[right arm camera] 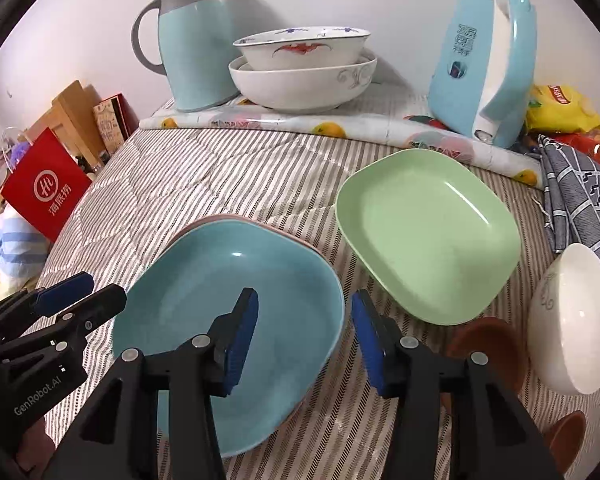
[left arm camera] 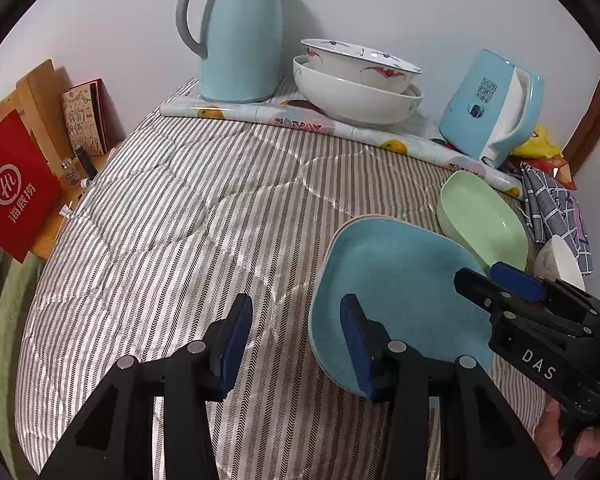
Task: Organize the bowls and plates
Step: 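Lower the light-blue plate onto the pink plate and open both grippers, then move both grippers to the light-green plate rim and close on it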
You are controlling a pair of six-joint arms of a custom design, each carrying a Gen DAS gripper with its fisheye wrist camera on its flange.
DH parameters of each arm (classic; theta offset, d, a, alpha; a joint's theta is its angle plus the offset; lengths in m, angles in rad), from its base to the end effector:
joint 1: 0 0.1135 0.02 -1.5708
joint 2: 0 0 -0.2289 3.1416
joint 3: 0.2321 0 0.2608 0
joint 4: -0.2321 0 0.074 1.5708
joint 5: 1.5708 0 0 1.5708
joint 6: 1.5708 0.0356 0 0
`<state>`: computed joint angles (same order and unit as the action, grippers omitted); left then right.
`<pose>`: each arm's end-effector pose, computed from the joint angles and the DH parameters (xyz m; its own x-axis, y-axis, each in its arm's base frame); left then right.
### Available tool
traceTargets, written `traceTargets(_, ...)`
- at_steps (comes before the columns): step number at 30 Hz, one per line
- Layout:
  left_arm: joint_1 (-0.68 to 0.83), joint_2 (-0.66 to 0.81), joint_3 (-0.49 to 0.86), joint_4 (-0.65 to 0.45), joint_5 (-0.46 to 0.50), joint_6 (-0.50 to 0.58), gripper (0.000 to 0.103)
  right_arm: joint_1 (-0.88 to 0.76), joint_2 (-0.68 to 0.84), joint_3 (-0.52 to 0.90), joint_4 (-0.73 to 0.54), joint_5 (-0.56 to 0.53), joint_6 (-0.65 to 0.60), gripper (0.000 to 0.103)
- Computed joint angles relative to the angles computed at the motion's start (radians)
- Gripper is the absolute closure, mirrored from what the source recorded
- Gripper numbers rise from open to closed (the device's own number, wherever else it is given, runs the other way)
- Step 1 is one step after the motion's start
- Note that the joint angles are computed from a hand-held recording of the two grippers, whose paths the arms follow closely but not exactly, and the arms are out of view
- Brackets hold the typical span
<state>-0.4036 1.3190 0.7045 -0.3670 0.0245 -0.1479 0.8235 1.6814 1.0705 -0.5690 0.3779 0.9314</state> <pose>0.2441 -0.1052 0.1468 -0.8159 0.1882 -0.5467 0.2881 0.9522 -0.1020 0.2328 0.2319 0.1455 -0.8454 0.1850 -0.5011 0.1545 0.9827 0.1022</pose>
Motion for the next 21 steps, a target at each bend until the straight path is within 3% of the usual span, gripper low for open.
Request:
traceTargets(11, -0.060, -0.023, 0.052, -0.034, -0.022, -0.024, 0.059, -0.001, -0.133, -0.053, -0.095, 0.066, 0.056, 0.055)
traceTargets(20, -0.164, 0.068, 0.200, -0.057, -0.077, -0.078, 0.059, -0.084, -0.392, -0.179, -0.222, 0.135, 0.086, 0.053)
traceTargets(21, -0.178, 0.081, 0.218, -0.059, -0.088, -0.088, 0.059, -0.105, -0.427, -0.196, -0.227, 0.129, 0.073, 0.048)
